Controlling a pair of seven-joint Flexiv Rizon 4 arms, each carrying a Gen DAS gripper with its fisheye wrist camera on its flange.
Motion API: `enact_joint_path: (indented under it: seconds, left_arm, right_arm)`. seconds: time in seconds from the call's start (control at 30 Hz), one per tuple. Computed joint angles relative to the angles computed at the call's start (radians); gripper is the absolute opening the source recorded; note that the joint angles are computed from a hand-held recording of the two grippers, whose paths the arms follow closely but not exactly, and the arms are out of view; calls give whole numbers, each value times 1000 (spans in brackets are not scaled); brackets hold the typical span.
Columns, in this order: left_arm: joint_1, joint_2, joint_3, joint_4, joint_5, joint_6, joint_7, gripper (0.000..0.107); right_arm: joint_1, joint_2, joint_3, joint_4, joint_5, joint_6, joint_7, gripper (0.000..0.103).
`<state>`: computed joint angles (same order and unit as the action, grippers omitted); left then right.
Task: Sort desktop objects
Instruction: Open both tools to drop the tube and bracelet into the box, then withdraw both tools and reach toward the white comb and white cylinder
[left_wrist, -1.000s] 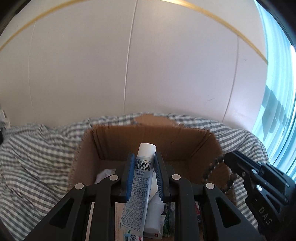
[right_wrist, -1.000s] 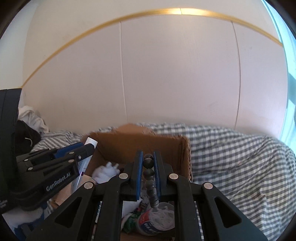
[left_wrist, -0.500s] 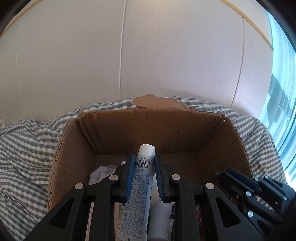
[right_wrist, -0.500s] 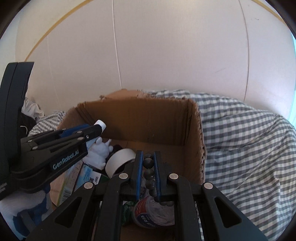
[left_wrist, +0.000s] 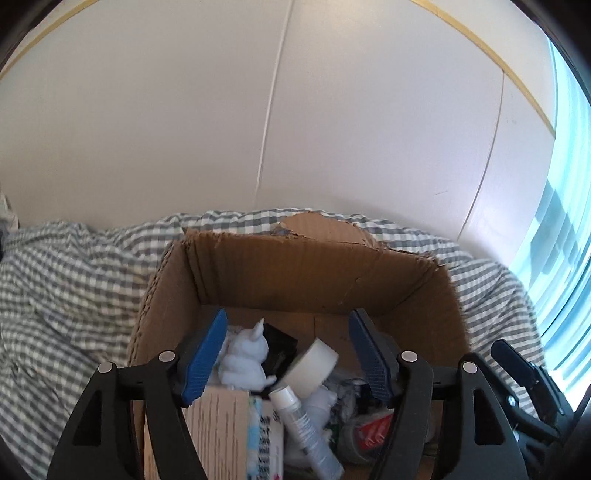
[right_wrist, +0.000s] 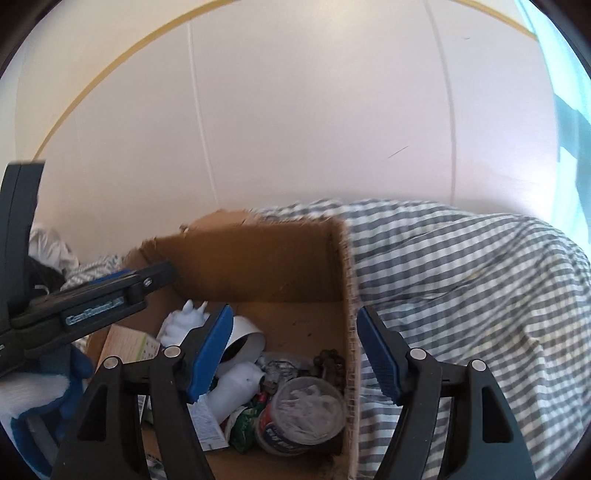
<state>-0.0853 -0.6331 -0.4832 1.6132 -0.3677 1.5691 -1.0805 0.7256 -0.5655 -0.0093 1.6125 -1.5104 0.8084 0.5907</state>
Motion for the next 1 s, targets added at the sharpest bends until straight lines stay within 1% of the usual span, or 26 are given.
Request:
enact_joint_path:
  seconds: [0.03,0.07,0.1,0.13,0.17,0.2,0.23,0.27,0.3,0.37,0.4,0.47,0.53,0.57,0.67,0.77,0.87,0.93,1.0]
  left_arm:
    - [13,10,-13,18,-2,16,1,72]
    - [22,19,-24,34,-1,36,-2,75]
    - [38,28,-42,53,2,61,-6,77]
    - [47,29,-55,60,6,77,-15,84]
    - [77,37,-90,83,13,100,-21,90]
    - [99,43,-114,100,26,118,-31,92]
    - [126,55,-140,125,40,144,-44,97]
    - [134,62,-144,135,53,156,-58,101]
    - [148,72,-152,149,68,174,-72,102]
    - [193,91,-192,187,107,222,-99,103]
    - [208,102,-200,203,126,241,-112,103]
    - [207,119,-182,217,154,264,-138,103]
    - [179,146,-127,236,171,290,-167,103]
    - [191,154,-129,247,188,297,-181,103]
    - [176,180,-82,276,224,335,-222,103]
    - [175,200,-52,304,277,366,-255,103]
    - [153,218,-3,330,323,395,-280,103]
    - [161,225,7,348,364,406,-304,103]
    - [197,232,-12,367,420,412,-335,103]
  right_arm:
    - [5,9,-1,9,-8,-11,15,73]
    - [13,19,-1,19,-19,-32,30,76]
    - [17,25,1,24,-26,-50,39,82]
    - [24,32,4,32,-35,-72,48,85]
    - [31,37,7,36,-45,-96,56,89]
    - [36,42,11,40,-52,-119,60,92]
    - [40,46,17,45,-55,-138,59,94]
    - [46,48,23,44,-49,-162,50,99]
    - [51,52,29,47,-41,-185,43,103]
    - [62,57,39,49,-24,-227,25,103]
    - [65,61,43,52,-25,-236,24,103]
    - [67,68,49,62,-42,-239,39,103]
    - [72,74,57,69,-43,-254,38,103]
    - [76,75,61,70,-43,-264,32,103]
    - [89,70,68,64,-37,-285,6,103]
    - [104,74,74,70,-35,-312,7,103]
    - [115,71,81,73,-35,-317,14,103]
    - [119,68,84,76,-36,-310,16,103]
    - [125,64,86,76,-40,-303,15,103]
